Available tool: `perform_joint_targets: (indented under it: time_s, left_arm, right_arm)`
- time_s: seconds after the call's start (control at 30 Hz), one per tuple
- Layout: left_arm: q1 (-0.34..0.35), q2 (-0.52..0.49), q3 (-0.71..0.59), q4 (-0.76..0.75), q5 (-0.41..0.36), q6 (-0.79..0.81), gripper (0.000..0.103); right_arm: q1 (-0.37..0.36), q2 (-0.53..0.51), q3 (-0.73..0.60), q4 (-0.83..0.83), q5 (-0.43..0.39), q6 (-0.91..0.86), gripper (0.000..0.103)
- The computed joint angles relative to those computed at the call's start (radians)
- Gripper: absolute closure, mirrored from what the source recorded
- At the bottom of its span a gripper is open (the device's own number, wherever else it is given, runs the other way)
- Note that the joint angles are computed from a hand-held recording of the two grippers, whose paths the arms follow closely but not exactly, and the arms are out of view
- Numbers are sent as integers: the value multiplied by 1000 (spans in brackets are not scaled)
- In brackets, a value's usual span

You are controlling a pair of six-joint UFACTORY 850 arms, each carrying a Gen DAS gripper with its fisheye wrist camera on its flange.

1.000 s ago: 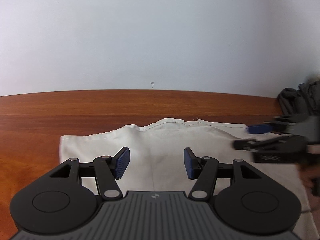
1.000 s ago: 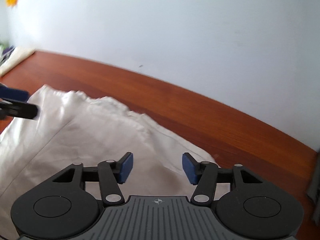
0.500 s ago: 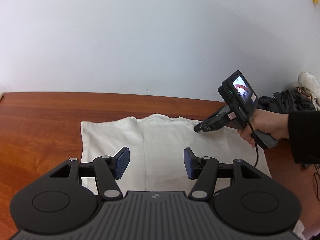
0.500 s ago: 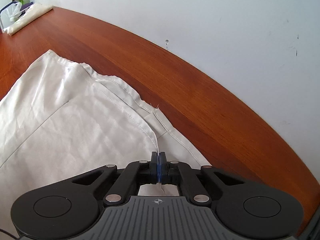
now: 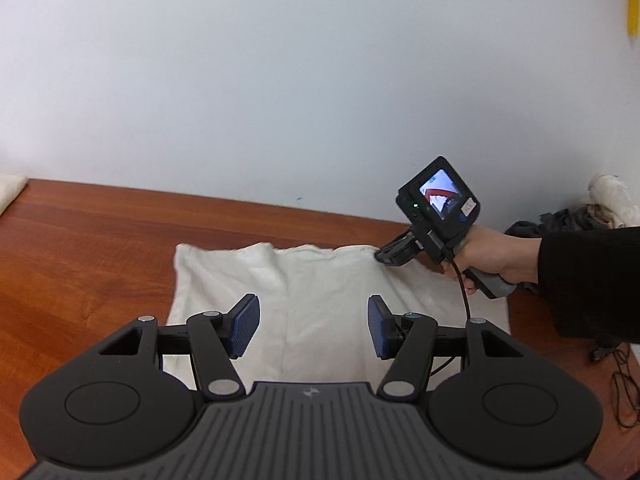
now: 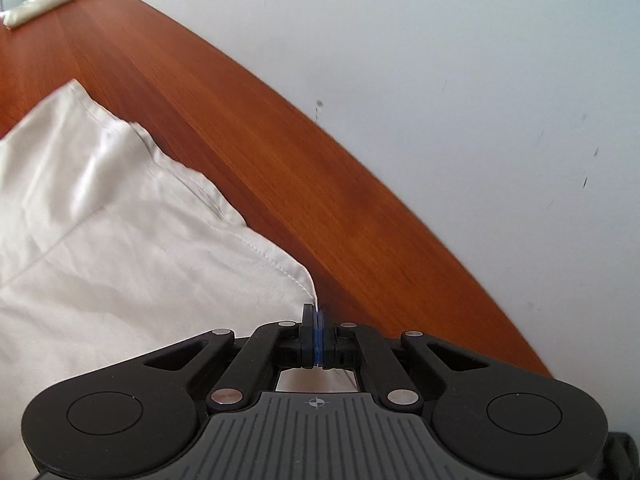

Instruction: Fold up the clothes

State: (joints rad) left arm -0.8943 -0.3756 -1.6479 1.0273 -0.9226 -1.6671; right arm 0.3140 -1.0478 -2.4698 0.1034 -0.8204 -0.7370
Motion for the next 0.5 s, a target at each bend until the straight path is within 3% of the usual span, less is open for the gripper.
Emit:
perform_joint_targets:
  time_s: [0.1,0.17,0.2,0.23,0.5]
  left_arm:
    - [-8,-7,-10,-23,-23,-23,38]
    - [-13,-4,-9,-31,-28,-42,38]
    - [-18,-1,-7,-34,-34,-49,38]
    - [-23,2,-6,-29,-42,-52,38]
    - [-74,54,28,27,-79,-88,38]
  right_arm:
    - [7,47,95,-26,73,30,98]
    - [11,105,190,-50,151,56,74]
    - [10,136,235,-44,184,56,50]
    - [7,169,278,-16,210,39,45]
    - [-16,421,538,153,222,-39,41]
